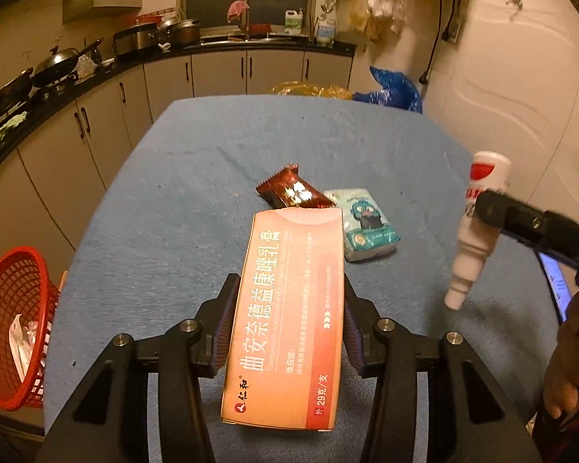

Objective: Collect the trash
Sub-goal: 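Lift the orange box with the left tool while the right carries the bottle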

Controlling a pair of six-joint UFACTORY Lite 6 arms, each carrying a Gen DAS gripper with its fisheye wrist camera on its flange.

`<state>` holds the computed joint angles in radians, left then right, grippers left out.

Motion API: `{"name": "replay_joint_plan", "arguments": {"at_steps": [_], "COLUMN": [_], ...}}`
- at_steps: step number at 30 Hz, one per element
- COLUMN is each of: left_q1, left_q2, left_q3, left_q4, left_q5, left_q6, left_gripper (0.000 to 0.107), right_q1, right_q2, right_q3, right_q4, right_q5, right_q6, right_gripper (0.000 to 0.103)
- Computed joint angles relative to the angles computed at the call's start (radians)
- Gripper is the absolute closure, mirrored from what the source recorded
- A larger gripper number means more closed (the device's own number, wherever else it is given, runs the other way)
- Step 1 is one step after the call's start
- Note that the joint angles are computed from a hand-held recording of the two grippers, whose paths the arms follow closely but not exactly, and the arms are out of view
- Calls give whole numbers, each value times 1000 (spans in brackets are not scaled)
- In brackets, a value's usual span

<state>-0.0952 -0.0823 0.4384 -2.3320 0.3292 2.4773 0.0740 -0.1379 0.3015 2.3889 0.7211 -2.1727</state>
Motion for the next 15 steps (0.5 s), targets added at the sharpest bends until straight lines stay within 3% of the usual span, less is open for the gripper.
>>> {"name": "replay_joint_plan", "arguments": {"at_steps": [7,15], "left_q1": [80,150], "left_q2": [-103,-151], "left_q3": [-47,-82], "left_q4": [201,267], "left_q5": [35,82], "left_q6": [-178,-209], "left_gripper": [60,60], "right_q1": [56,115], "right_q2": [-20,-32], "right_q3": [-1,19], "right_q4": [44,86], "right_q5": [-35,-90], "right_q6": [-11,-17], "right_gripper": [70,70]}}
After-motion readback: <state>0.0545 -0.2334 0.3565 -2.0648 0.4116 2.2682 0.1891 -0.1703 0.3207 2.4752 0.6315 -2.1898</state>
